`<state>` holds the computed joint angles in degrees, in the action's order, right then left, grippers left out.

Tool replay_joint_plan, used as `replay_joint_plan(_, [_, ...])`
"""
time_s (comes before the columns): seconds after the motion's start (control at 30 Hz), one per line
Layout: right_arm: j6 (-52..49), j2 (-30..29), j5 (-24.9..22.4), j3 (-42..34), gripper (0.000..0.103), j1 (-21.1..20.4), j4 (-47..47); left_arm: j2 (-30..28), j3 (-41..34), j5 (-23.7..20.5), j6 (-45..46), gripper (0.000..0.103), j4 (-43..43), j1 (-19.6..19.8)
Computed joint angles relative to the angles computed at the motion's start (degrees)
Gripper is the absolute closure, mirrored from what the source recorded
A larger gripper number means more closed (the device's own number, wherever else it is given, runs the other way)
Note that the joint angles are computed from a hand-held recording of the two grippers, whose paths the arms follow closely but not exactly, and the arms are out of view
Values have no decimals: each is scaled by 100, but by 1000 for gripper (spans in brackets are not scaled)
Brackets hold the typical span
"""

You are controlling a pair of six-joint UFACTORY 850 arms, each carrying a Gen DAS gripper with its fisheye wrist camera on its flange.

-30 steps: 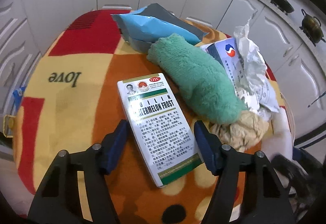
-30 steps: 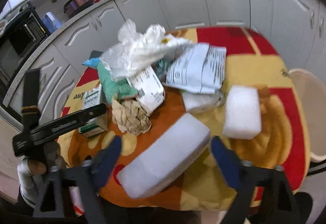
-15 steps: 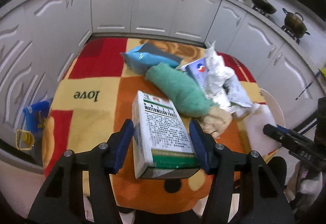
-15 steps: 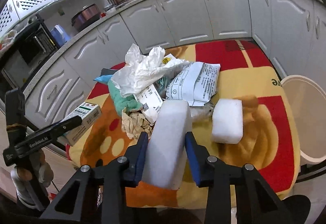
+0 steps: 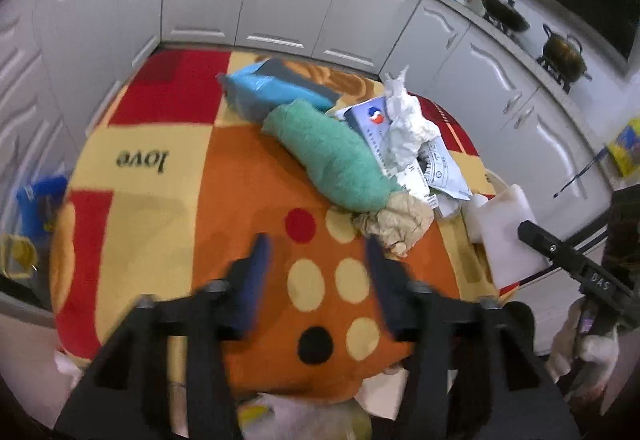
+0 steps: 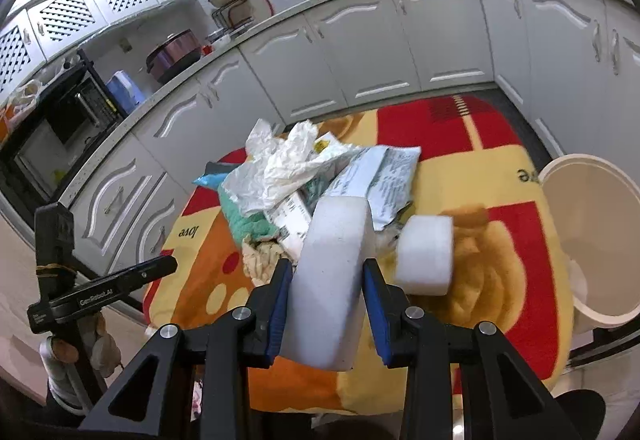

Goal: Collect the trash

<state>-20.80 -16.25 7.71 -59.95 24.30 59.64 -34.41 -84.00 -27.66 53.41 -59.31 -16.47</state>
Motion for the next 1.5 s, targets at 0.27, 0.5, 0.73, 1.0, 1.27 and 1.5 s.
replay_joint_plan(0.27, [-968, -219, -162, -268, 69, 69, 729, -29, 253, 8, -38, 42, -141, 159])
replay_joint_plan(0.5, [-578, -231, -192, -266, 69, 72, 332, -33, 364, 85, -66, 42, -124, 277])
replay_joint_plan(0.73, [-755, -301, -318, -360, 69, 84, 428, -11, 408, 197, 231, 42, -376, 140])
replay_joint_plan(1.0, [-391, -189, -213, -233, 69, 63, 145, -235, -46, -62, 1095, 32, -930, -291])
replay_joint_plan(1.27, [-663, 181, 58, 94, 69, -75, 517, -839, -799, 501, 228, 34, 136, -796])
replay_joint_plan(1.5, [-565, 590, 343, 503, 69, -307, 639, -893, -859, 157, 47, 76, 290, -722])
